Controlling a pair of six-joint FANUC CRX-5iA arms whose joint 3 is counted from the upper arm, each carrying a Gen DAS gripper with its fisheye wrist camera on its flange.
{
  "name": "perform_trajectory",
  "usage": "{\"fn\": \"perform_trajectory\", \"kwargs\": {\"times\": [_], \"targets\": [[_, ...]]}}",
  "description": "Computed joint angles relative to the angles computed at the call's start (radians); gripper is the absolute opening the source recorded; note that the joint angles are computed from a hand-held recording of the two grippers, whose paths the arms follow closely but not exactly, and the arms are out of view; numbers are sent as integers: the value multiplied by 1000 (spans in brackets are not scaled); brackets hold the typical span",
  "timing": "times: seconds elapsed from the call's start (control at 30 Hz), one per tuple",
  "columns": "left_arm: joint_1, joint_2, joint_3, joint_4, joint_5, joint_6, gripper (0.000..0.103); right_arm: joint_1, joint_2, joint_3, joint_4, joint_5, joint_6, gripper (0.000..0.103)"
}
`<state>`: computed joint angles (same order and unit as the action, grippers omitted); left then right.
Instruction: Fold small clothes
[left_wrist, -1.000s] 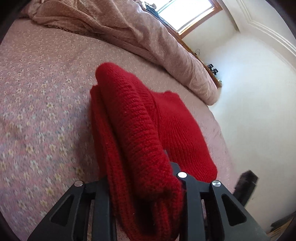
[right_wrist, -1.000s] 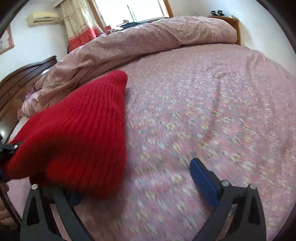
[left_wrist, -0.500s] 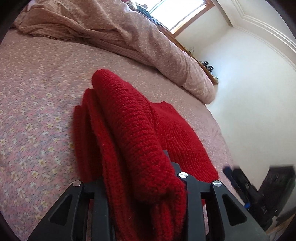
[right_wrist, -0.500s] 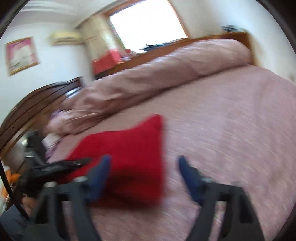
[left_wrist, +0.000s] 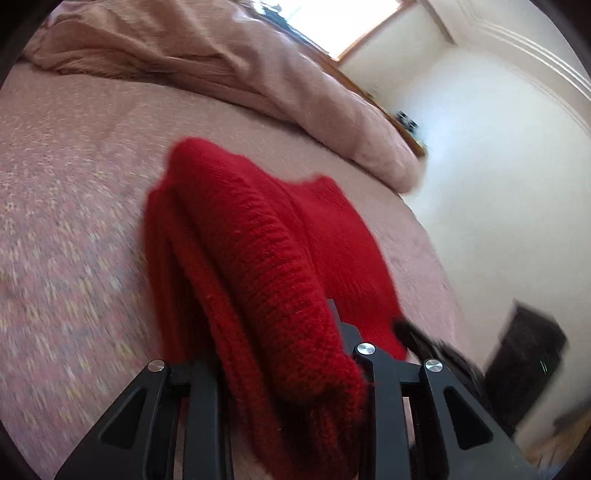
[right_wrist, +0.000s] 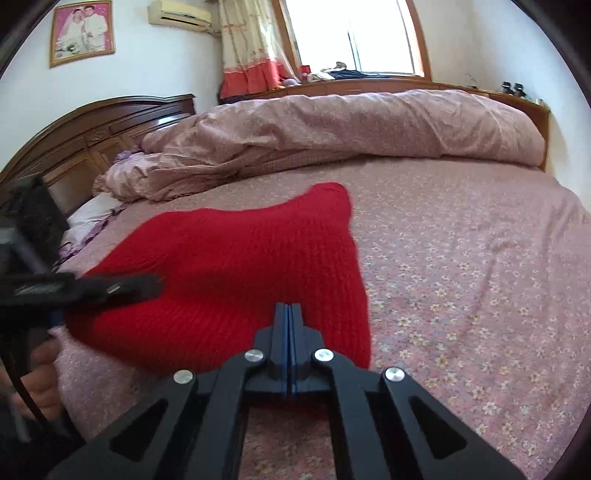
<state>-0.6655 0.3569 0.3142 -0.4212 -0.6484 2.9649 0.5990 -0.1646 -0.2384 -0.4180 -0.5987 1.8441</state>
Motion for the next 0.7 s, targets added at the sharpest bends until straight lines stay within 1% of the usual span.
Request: {"fn": "perform_trajectory", "kwargs": {"times": [0.03,0.07,0.1,0.13,0.17,0.2,0.23,0.27,0.3,0.37,0.43,0.47,0.5,0.53,0.57,0.63,0.67,0.7], "targets": [[29,-6,-31,30,51,7,22,12,3,-1,10,4,-5,0],[58,-15,-73,69,114,5,22,32,4,-8,51,14,-45,0],[75,-22,-103,103,156,-7,22,66,8,-22,124,36,-115,0],[84,-27,-124,122,184,-6,22,90,11,-33,182,55,-166,0],[82,-34,-138,112,198,25,23,119,14,-52,257,81,-228,0],[75,-37,-137,98,189,40,23,146,14,-74,334,104,-284,0],[64,-37,-126,79,162,49,23,158,14,-87,376,115,-314,0],[53,-34,-109,61,131,50,25,166,11,-100,402,126,-330,0],[44,-32,-95,52,99,43,27,167,6,-108,399,134,-323,0],[35,-37,-88,62,61,15,29,152,-1,-104,345,135,-272,0],[21,-52,-80,55,5,25,32,113,-17,-81,204,117,-149,0],[12,-64,-84,45,-15,33,34,79,-22,-55,102,86,-54,0],[-3,-70,-77,25,-43,42,35,35,-25,-26,-1,40,38,3],[-25,-74,-64,-18,-78,63,36,5,-20,-3,-58,3,86,5],[-51,-76,-49,-70,-113,91,38,-37,-12,26,-127,-48,136,10],[-83,-82,-42,-141,-136,137,42,-128,7,78,-268,-153,215,13],[-93,-88,-48,-168,-135,162,49,-158,15,93,-309,-187,234,20],[-92,-98,-64,-175,-116,184,59,-179,21,105,-334,-210,244,27]]}}
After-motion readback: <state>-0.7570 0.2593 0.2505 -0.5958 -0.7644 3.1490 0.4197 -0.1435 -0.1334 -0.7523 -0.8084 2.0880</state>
